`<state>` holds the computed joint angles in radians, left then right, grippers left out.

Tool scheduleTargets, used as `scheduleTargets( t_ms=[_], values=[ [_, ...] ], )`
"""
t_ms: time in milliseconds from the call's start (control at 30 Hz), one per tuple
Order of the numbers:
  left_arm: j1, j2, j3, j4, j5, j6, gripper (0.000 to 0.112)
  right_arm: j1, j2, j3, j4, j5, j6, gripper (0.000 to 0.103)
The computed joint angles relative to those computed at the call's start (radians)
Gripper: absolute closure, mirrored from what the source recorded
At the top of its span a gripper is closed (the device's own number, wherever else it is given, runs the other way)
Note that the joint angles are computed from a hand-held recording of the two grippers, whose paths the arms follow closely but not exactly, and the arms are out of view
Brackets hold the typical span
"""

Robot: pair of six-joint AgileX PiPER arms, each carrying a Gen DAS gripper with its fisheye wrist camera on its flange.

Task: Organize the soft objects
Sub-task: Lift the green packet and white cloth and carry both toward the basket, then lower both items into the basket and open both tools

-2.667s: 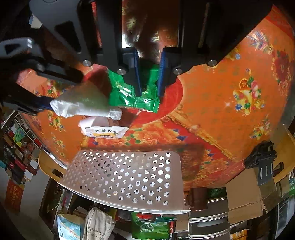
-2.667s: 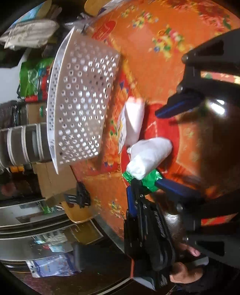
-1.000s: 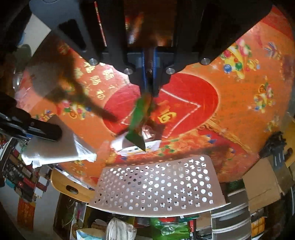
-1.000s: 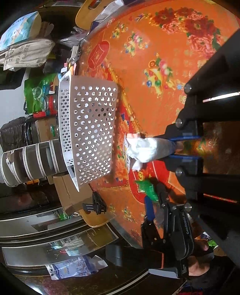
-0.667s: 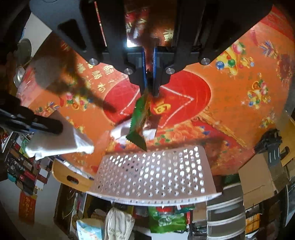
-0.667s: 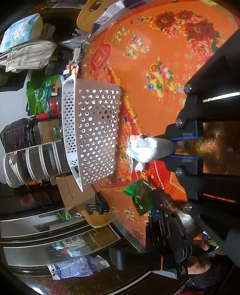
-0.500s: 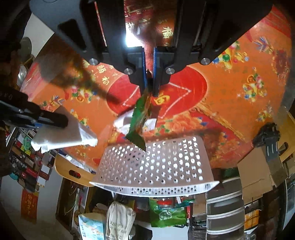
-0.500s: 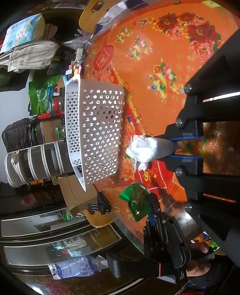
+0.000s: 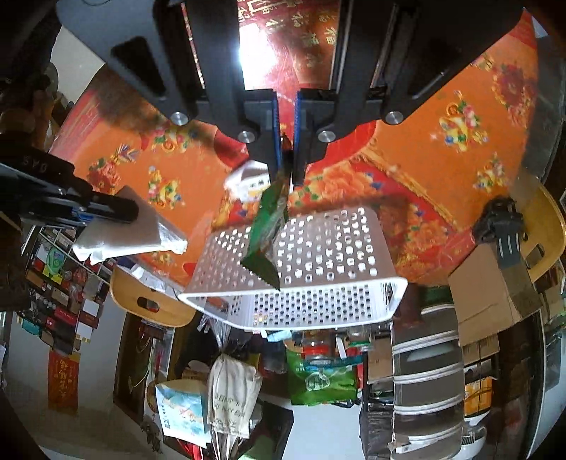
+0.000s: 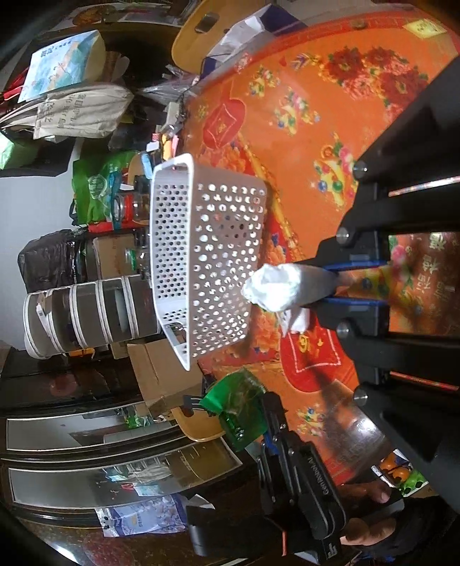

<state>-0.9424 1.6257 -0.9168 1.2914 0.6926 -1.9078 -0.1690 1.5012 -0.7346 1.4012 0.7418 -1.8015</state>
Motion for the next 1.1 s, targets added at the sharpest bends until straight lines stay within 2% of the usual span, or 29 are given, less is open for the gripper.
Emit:
scheduleTargets(
  t_ms=[367, 567, 667, 900, 1000, 1100],
  values=[
    [0.079, -0.052, -0.154, -0.126, 0.008, 0.282, 0.107, 0.043, -0.028, -0.173, -0.137, -0.060, 0.172, 0.093],
    [0.171, -0.039, -0.290, -0.260, -0.022, 0.500, 0.107, 0.086, 0.019, -0.325, -0.259, -0.091, 0.331, 0.093],
    [0.204, -0.014, -0.369, -0.326, -0.011, 0.599, 0.107, 0.106, 0.060, -0.403, -0.327, -0.090, 0.417, 0.093],
    [0.325, 0.122, -0.608, -0.550, -0.005, 0.887, 0.107, 0.193, 0.209, -0.621, -0.546, -0.118, 0.682, 0.093],
    [0.381, 0.217, -0.745, -0.664, 0.030, 1.015, 0.107, 0.223, 0.294, -0.736, -0.658, -0.106, 0.813, 0.093],
    [0.427, 0.329, -0.905, -0.754, 0.101, 1.127, 0.107, 0.251, 0.380, -0.849, -0.770, -0.082, 0.936, 0.093]
  ],
)
